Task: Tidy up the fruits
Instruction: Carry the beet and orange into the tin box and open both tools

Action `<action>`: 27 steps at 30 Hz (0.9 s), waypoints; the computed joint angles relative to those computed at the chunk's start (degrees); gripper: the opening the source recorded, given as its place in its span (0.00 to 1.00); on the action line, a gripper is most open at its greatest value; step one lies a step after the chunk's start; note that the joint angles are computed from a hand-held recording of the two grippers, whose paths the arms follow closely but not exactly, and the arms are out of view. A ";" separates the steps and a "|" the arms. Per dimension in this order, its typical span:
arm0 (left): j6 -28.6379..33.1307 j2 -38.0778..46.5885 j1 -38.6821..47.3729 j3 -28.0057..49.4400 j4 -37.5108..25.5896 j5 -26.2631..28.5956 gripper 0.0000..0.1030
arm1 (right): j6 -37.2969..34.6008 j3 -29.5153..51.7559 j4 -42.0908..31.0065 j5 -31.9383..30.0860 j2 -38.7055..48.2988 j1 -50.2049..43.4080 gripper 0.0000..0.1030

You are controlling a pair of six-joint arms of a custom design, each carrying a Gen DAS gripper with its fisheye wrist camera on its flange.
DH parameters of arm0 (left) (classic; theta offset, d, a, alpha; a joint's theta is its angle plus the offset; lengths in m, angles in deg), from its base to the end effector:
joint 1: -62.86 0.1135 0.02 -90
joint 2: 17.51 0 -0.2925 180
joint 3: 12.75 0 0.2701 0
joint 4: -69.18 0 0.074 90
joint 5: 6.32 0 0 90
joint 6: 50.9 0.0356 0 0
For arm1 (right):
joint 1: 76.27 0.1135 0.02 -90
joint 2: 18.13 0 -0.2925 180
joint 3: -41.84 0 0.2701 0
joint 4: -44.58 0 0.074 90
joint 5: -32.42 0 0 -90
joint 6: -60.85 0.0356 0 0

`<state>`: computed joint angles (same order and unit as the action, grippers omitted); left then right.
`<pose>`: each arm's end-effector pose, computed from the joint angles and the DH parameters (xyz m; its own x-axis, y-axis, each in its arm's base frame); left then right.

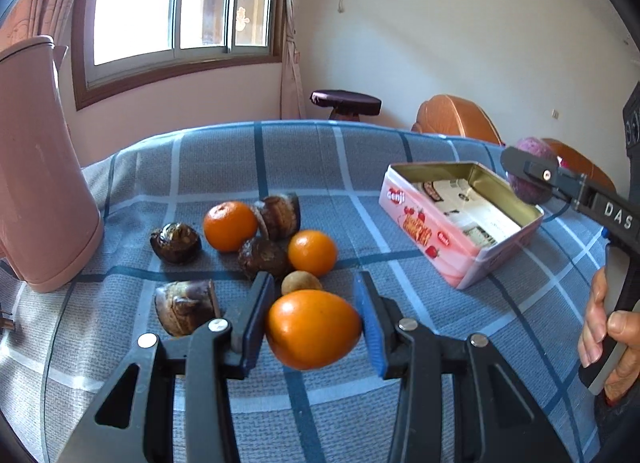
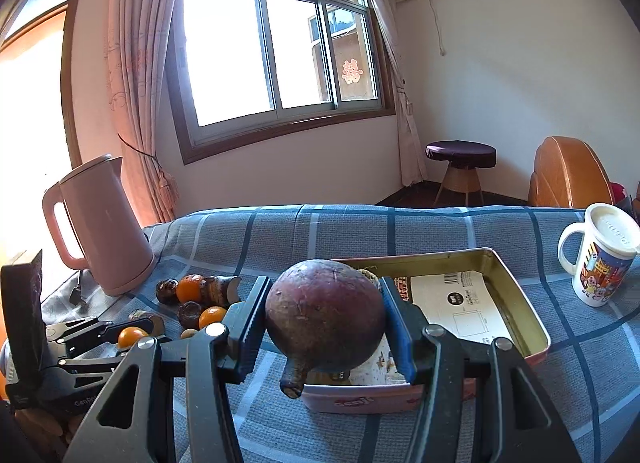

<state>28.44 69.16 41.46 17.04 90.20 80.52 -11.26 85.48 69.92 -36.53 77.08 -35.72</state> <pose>0.2236 -0.0855 0.1151 -0.5957 0.0351 -0.8024 0.2163 0.9692 -0.1182 0.2443 0.1922 0.1458 -0.4308 0.0087 -0.9024 -0.2412 0.9624 0.1245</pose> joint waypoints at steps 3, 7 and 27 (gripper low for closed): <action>-2.34 -1.94 -1.14 -0.08 0.82 -1.47 0.43 | -1.20 -1.53 0.93 -0.06 -1.36 -2.21 0.54; -4.22 -0.53 -3.40 3.06 1.55 -2.75 0.43 | -2.87 -3.11 1.40 -1.28 -2.45 -6.50 0.54; -8.00 23.66 -17.90 33.78 -10.26 -7.19 0.43 | -10.23 -1.38 -2.47 -14.41 2.10 -23.42 0.54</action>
